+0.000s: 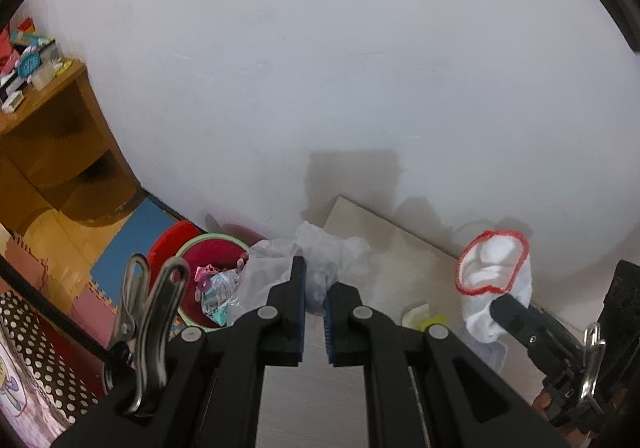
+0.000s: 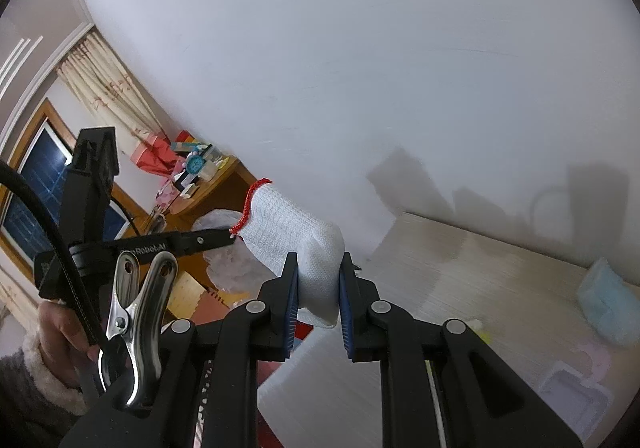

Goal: Collect trash
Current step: 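Carry the plastic bag in the left tool while the right tool carries the glove over the bucket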

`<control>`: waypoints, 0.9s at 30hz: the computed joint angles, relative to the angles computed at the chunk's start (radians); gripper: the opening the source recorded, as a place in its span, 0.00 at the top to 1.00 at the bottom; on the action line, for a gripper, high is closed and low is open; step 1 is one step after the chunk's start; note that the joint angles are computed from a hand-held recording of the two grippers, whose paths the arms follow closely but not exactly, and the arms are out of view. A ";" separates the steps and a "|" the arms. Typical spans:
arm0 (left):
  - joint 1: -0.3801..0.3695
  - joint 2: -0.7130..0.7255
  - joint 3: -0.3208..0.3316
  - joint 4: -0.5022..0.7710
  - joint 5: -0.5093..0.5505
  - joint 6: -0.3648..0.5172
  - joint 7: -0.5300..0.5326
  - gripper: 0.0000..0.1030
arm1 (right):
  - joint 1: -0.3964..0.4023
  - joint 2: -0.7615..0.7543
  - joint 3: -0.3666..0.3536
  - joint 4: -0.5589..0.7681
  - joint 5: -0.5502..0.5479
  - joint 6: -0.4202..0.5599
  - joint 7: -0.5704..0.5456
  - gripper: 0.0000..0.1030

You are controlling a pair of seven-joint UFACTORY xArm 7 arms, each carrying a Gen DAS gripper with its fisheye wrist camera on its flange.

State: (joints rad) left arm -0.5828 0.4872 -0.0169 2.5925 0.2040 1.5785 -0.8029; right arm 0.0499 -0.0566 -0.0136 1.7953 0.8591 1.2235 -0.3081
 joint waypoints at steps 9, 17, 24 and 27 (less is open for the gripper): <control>0.120 -0.195 -0.057 -0.350 -0.037 -0.143 0.002 0.93 | 0.001 0.056 0.024 0.086 -0.026 0.046 0.023 0.82; 0.172 -0.235 -0.074 -0.396 -0.054 -0.148 0.026 0.93 | -0.016 0.103 0.044 0.174 -0.037 0.101 0.033 0.82; 0.211 -0.264 -0.077 -0.448 -0.078 -0.160 0.041 0.93 | -0.026 0.162 0.074 0.286 -0.062 0.142 0.072 0.82; 0.204 -0.241 -0.082 -0.388 -0.071 -0.118 0.031 0.93 | -0.027 0.173 0.087 0.310 -0.073 0.151 0.086 0.82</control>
State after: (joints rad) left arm -0.3786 0.2466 -0.0990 2.2047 0.1329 1.4603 -0.7718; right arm 0.0233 0.1160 0.0738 2.1050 0.7860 1.3745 -0.2220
